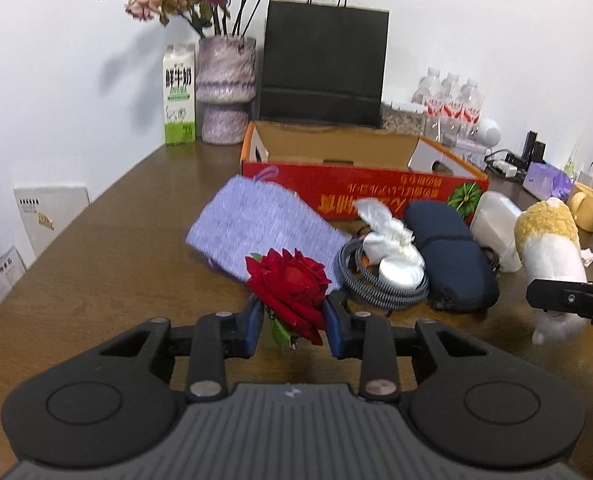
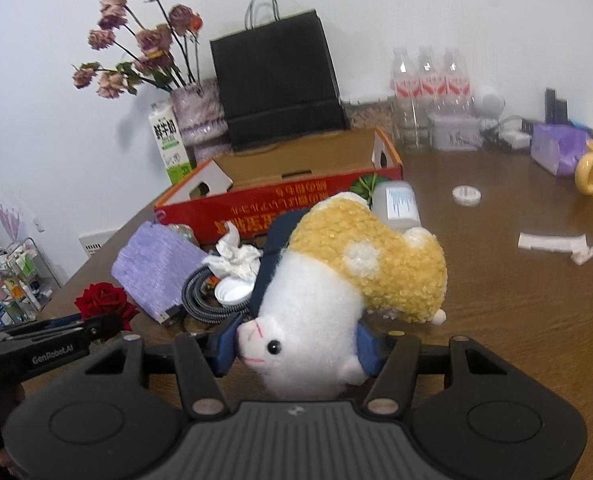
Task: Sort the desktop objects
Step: 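Carry the sheep and rose into the cardboard box and open both tools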
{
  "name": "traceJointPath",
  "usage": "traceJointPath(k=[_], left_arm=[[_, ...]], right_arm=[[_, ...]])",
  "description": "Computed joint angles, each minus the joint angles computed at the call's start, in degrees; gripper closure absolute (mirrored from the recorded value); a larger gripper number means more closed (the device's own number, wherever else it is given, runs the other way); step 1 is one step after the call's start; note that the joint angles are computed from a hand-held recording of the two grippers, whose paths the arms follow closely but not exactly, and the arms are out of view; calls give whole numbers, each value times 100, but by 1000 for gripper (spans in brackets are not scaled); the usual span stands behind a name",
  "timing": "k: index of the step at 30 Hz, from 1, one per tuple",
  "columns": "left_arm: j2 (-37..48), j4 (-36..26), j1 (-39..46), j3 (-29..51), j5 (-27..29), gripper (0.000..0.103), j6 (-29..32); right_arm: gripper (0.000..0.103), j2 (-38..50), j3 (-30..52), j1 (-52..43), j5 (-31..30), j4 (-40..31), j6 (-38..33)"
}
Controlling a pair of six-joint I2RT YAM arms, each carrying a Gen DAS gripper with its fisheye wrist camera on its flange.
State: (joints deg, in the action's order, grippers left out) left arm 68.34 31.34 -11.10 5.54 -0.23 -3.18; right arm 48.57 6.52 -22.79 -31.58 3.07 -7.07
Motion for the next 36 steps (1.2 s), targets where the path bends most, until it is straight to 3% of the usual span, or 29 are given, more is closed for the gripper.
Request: traceJointPath(k=[5, 10, 17, 23, 26, 31, 36], left_arm=[[-329, -216, -128, 237, -59, 70, 73], [-55, -294, -323, 910, -140, 70, 159], [1086, -352, -565, 2414, -384, 70, 391], [2494, -727, -620, 4013, -841, 70, 632], [3233, -1081, -571, 4871, -927, 70, 806], [4372, -2015, -420, 6396, -994, 70, 930], [5517, -3503, -222, 8260, -756, 70, 691]], right_arm=[[46, -149, 55, 86, -113, 204, 24], [46, 508, 387, 589, 247, 1170, 91], [46, 2005, 1910, 1065, 619, 1635, -37], [46, 3578, 3623, 1513, 1249, 1407, -264], [46, 4441, 4660, 1607, 1386, 930, -327], [46, 5852, 6368, 1731, 1714, 47, -665], [46, 7060, 7959, 1783, 1814, -926, -896]])
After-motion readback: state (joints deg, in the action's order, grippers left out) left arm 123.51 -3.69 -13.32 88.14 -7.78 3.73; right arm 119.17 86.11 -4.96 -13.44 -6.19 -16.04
